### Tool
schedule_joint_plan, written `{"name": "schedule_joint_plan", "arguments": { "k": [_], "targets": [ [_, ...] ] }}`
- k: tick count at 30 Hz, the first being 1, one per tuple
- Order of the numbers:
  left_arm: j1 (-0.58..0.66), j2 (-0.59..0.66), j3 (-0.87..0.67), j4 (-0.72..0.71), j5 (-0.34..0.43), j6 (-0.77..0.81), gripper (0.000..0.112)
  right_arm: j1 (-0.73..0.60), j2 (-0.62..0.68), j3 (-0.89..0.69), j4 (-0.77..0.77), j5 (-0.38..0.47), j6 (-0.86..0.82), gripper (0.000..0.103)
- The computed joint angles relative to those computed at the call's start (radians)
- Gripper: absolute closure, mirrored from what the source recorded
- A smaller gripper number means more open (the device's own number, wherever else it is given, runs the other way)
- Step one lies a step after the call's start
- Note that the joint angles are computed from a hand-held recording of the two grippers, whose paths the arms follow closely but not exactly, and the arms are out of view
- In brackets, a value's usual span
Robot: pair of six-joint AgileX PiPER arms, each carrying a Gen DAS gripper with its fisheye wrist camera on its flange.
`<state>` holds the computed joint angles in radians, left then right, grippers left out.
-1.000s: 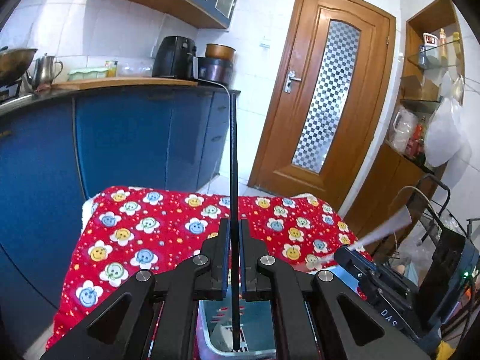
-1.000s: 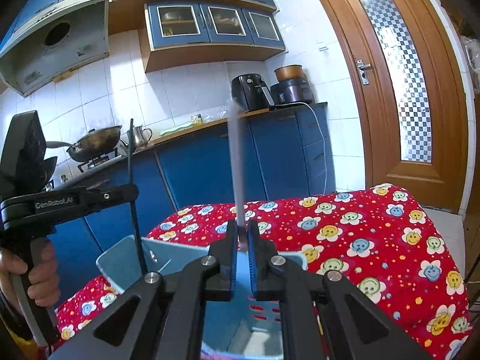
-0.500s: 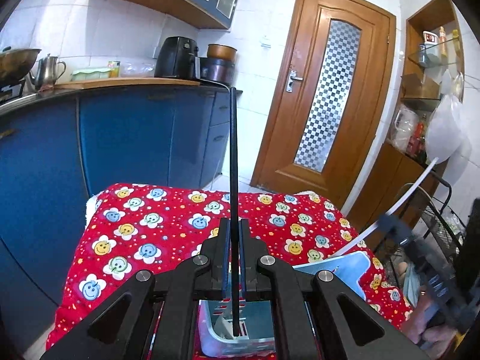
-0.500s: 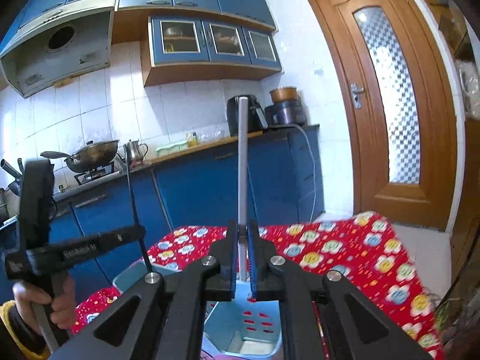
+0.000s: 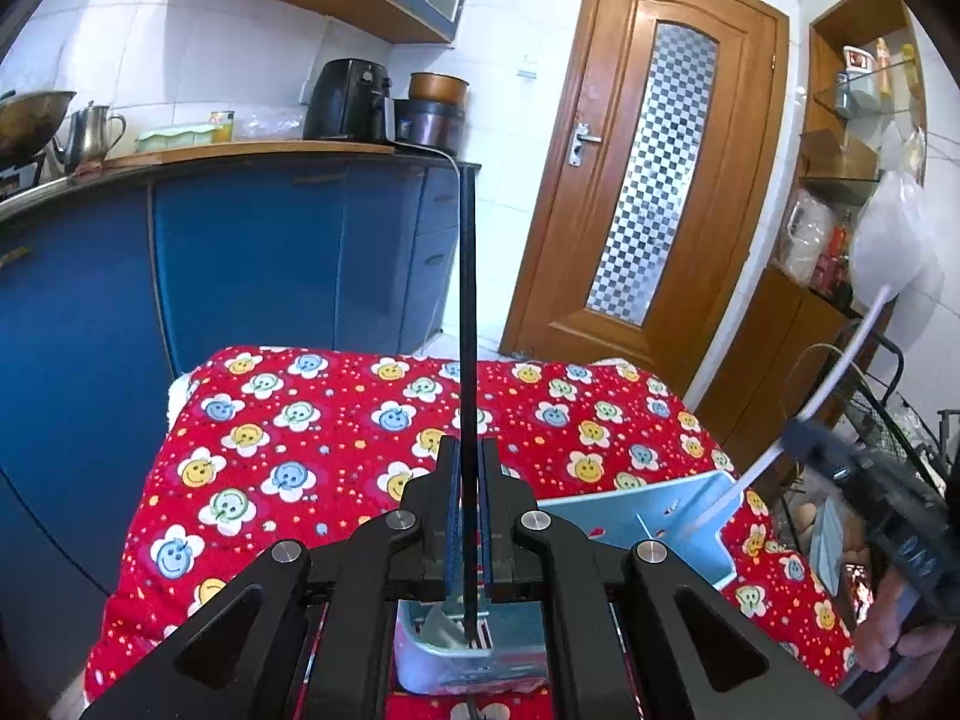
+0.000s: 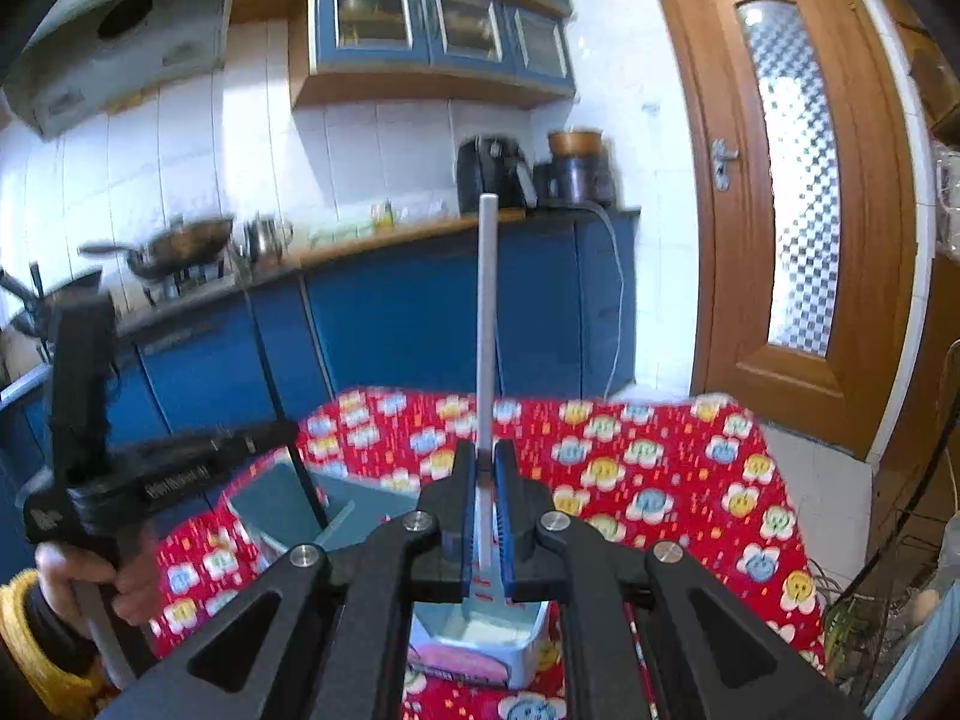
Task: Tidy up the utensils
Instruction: 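Open the left tool to drop the black chopstick in the caddy while the right releases the white one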
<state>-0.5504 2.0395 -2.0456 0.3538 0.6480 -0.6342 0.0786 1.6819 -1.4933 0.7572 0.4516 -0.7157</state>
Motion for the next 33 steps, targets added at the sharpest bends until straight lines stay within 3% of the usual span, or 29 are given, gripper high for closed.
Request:
{"name": "schedule_joint_plan", "arguments": {
  "k": [4,11,14,15,21,33],
  "targets": [
    [-0.013,-0.012,0.016,0.026,0.008,-0.006,0.101,0.046,0.048,-0.032,-0.185,0.018,0.137,0.095],
    [-0.025,-0.058,0.077,0.012,0.003,0.019,0.087,0.059,0.067,-0.010,-0.062,0.020,0.032,0.094],
    [-0.026,-0.085,0.112,-0.015,-0.004,0.036,0.084,0.064,0.046,0.012,-0.012,0.009,-0.006,0.072],
    [-0.028,-0.093,0.121,-0.018,-0.005,0.038,0.083,0.064,0.034,0.026,0.024,0.003,-0.037,0.070],
    [-0.056,-0.167,0.206,0.011,-0.020,0.015,0.081,0.070,-0.050,0.100,0.063,-0.027,-0.058,0.070],
    [-0.125,-0.317,0.399,0.054,-0.020,-0.052,0.077,0.058,-0.215,0.269,-0.060,0.017,0.111,0.070]
  ]
}}
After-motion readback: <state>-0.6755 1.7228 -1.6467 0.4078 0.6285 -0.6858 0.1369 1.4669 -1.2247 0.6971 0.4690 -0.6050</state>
